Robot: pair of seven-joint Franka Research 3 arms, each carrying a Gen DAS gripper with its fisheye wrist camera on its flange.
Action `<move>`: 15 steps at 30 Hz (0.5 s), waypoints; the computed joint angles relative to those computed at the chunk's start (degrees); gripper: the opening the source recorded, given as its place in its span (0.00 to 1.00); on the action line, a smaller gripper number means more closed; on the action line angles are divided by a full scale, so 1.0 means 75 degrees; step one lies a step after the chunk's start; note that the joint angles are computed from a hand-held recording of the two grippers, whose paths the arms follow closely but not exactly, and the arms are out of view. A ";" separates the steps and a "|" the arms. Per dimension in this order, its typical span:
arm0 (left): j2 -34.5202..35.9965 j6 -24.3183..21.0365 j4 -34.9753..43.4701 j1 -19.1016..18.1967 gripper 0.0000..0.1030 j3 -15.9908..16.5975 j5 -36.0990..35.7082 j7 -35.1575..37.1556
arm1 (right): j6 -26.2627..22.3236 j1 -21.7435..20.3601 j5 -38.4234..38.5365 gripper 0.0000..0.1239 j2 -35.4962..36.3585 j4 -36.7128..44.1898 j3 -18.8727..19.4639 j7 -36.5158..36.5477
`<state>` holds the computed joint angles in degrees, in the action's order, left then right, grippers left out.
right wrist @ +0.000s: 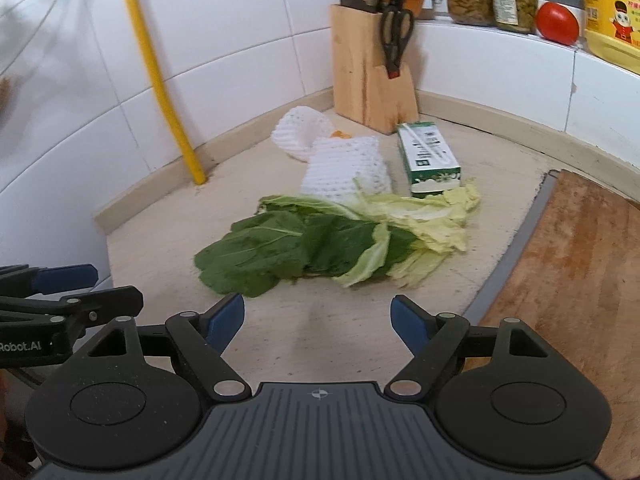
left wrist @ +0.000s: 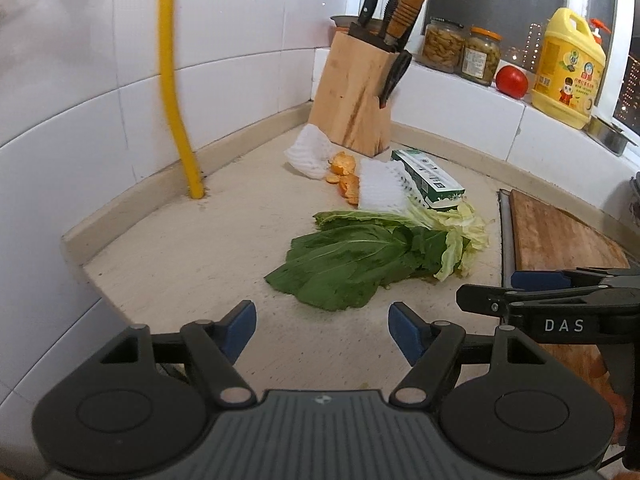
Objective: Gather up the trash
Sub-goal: 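Move both tools over the lettuce toward the white foam nets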
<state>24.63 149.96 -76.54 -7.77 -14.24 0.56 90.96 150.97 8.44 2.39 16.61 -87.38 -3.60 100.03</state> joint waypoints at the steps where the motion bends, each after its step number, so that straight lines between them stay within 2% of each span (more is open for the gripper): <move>1: 0.0084 -0.0050 0.0123 -0.0042 0.66 0.0015 0.0049 -0.0012 | -0.0011 -0.0018 0.0011 0.69 0.0022 0.0025 -0.0006 -0.0016; 9: 0.0870 -0.0721 0.1360 -0.0321 0.66 0.0091 0.0293 -0.0126 | -0.0350 -0.0199 0.0193 0.69 0.0358 0.0512 -0.0016 -0.0285; 15: 0.1793 -0.1446 0.2833 -0.0599 0.66 0.0167 0.0432 -0.0153 | -0.0666 -0.0314 0.0268 0.69 0.0768 0.1096 -0.0041 -0.0532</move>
<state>38.08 139.11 -55.30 -12.26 -12.99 3.80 89.81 145.97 6.08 4.40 22.37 -79.16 -3.91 96.03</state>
